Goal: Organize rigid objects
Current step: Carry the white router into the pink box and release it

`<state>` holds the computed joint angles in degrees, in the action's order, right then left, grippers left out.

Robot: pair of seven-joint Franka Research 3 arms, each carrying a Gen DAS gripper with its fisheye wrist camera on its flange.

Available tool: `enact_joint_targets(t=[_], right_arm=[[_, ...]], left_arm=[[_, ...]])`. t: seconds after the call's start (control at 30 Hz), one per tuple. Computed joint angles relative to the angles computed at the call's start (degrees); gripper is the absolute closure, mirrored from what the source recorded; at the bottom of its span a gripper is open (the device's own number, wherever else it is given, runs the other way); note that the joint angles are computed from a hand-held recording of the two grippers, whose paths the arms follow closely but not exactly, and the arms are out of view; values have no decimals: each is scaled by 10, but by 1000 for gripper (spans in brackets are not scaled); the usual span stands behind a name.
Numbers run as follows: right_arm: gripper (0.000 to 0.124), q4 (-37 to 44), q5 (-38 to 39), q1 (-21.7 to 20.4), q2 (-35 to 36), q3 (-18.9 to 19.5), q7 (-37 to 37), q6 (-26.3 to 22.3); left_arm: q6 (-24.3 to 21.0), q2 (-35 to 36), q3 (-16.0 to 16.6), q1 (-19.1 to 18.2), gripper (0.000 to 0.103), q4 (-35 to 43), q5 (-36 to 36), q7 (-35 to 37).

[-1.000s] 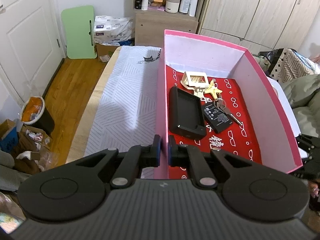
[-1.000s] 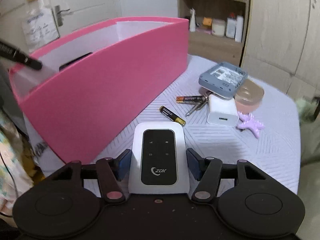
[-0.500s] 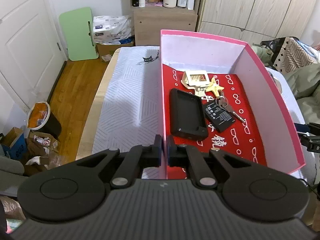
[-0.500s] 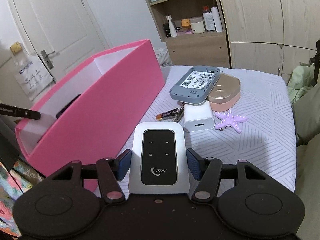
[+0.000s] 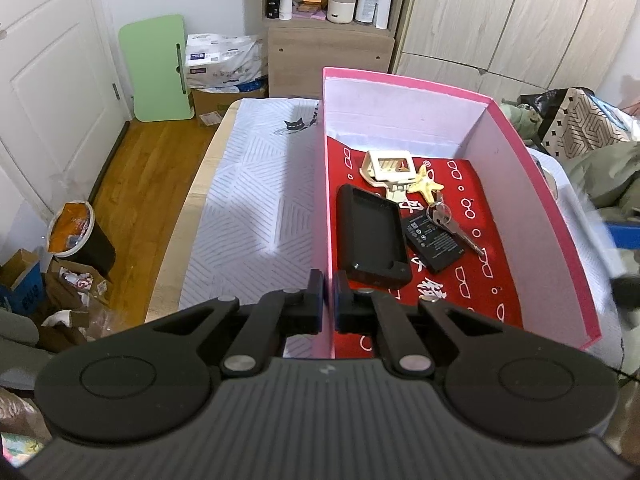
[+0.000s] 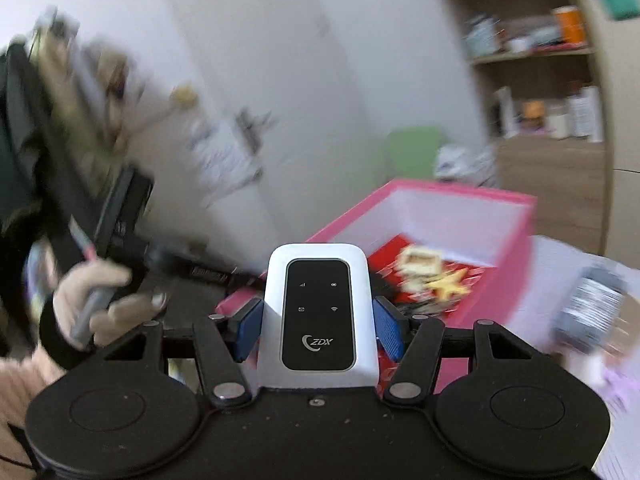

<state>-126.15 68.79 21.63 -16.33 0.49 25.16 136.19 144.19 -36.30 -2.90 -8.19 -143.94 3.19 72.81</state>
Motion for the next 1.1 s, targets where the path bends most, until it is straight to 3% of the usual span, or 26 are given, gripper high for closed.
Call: enact_joint_targets(t=[0.1,0.27,0.4,0.7,0.87,1.0,1.1], right_arm=[[59,82,-125,-4,69,25,67,-37],[59,278,-302,-8,215,51,159,-165],[59,369,-331,-16,280,66,171,-265],[59,477,-396,-1,360,81,213,-343],[59,490,-426,8,370,80,223,-348],[57,376,-403,5,299,82,183,-223],[56,305,-357,-6,240,80,149,-167]], left_arm=[[6,-3,3,-3,98,-5,-3,4],[13,-3,16,-10,98,-8,-19,18],[15,-4,28,-16,97,-10,-39,33],[35,-8,27,-14,97,-22,-51,36],[37,-11,28,-14,97,-25,-55,40],[39,-14,32,-17,97,-28,-57,51],[38,-13,30,-16,97,-27,-57,52]])
